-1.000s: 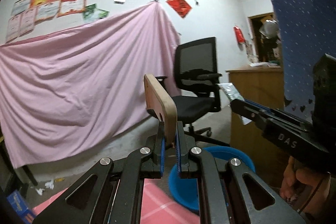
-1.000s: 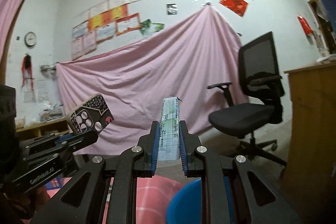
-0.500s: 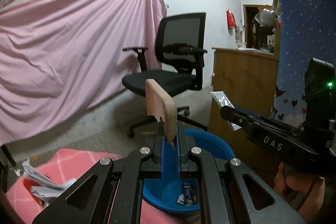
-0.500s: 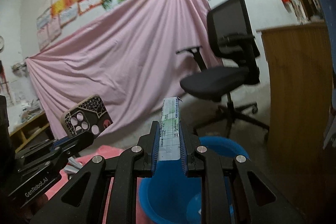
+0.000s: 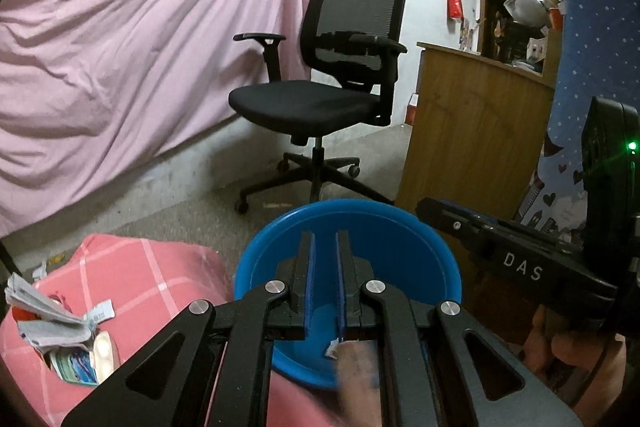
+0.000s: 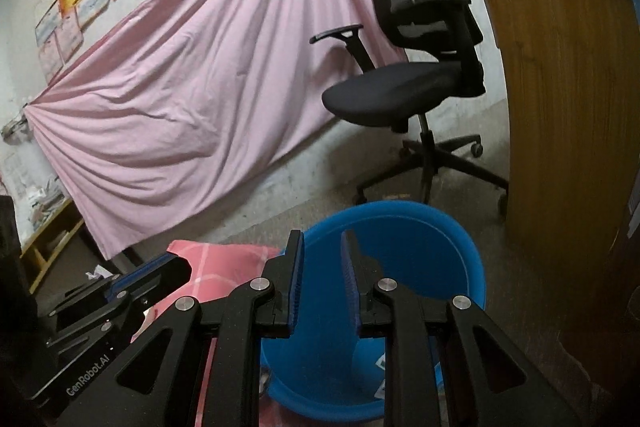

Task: Collect trash
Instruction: 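Carry both held items over the blue bucket and open both tools, then move both open tools back from the bucket to the table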

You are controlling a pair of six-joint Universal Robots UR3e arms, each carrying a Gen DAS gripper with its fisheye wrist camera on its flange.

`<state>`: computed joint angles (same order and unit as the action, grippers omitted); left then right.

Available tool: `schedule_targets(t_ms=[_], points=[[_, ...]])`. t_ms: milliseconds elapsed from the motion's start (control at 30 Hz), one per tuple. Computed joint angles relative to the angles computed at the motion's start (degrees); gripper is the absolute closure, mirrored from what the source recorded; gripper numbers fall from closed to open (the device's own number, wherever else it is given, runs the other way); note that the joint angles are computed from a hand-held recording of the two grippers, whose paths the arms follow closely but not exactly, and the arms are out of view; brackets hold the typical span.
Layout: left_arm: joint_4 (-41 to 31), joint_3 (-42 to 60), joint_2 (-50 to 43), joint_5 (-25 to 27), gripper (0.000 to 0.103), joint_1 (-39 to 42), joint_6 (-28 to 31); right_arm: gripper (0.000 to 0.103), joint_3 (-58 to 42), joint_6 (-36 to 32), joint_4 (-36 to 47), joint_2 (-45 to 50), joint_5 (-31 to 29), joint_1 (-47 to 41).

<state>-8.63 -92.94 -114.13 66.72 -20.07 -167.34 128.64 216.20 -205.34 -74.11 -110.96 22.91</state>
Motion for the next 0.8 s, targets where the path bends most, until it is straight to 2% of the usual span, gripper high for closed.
schedule_targets(t_ms=[167,400,500,700,767,800], points=[[2.15,-2.32,0.80,-0.17,0.071,1.68,-2.41,0.079,-0.68,0.00,0.37,0.18,-1.11,0.89],[2.64,-5.52,4.32,-1.72,0.070,5.78,-5.05,0.073,-2.46,-0.99,-0.71,1.37,-2.92,2.38],[4.43,-7.56,6.10,-1.86,0.061,7.30,-6.12,0.067,-4.15,-2.06,-0.94,2.36,-4.79,3.79],[12.03,-14.44,10.66,-2.99,0.036,12.15,-9.87,0.051,-9.19,-5.57,-3.84,5.64,-10.78,7.89],[15.13,-17.12,12.45,-3.57,0.015,14.47,-11.72,0.046,-11.89,-7.47,-5.22,7.52,-13.27,9.65],[16.93,-18.43,13.14,-3.71,0.011,15.48,-12.60,0.037,-13.14,-8.35,-6.24,8.49,-14.20,10.40]])
